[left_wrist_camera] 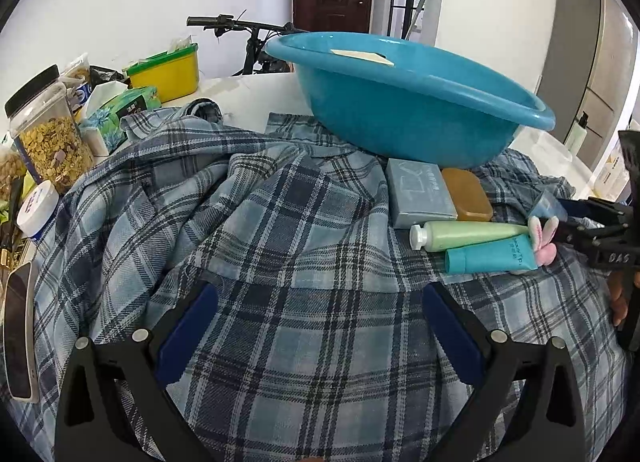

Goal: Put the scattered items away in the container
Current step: 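Lift the blue soap bar with the right gripper while the left gripper grasps the pink bunny item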

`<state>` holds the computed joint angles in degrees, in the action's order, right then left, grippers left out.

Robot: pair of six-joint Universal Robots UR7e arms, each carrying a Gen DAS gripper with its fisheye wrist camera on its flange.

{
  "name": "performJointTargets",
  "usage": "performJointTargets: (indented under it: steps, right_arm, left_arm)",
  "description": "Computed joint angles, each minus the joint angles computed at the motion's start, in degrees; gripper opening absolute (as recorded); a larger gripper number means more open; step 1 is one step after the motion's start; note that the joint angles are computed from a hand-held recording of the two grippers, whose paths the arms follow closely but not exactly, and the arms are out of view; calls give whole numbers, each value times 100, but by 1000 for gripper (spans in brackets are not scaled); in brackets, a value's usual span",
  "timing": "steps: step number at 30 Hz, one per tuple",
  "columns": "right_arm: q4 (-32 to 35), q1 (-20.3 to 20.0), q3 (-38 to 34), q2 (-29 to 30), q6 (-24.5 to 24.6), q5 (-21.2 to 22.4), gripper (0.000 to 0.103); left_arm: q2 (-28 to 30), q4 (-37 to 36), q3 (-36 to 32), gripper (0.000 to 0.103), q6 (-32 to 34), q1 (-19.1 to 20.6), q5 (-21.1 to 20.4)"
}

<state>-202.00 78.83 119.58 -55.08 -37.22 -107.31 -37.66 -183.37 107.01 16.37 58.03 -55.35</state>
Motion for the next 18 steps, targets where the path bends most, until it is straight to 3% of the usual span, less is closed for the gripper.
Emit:
performJointTargets:
  steps: [5,10,14,18]
  right_arm:
    - [-494,-14,138,-29,-37,276,76]
    - [-746,-50,219,-79,67,514,76]
    - [-787,-80,239,-93,149,589,76]
    - [-866,-96,273,-122,225,626,76]
  left_arm:
    - [-167,169,61,103,-16,-95,-218]
    - [-229,195,122,103,568,-421,-422]
    - [-148,856,-85,103,807,-558,-926]
    - [239,1024,-391,103,790,-742,-779]
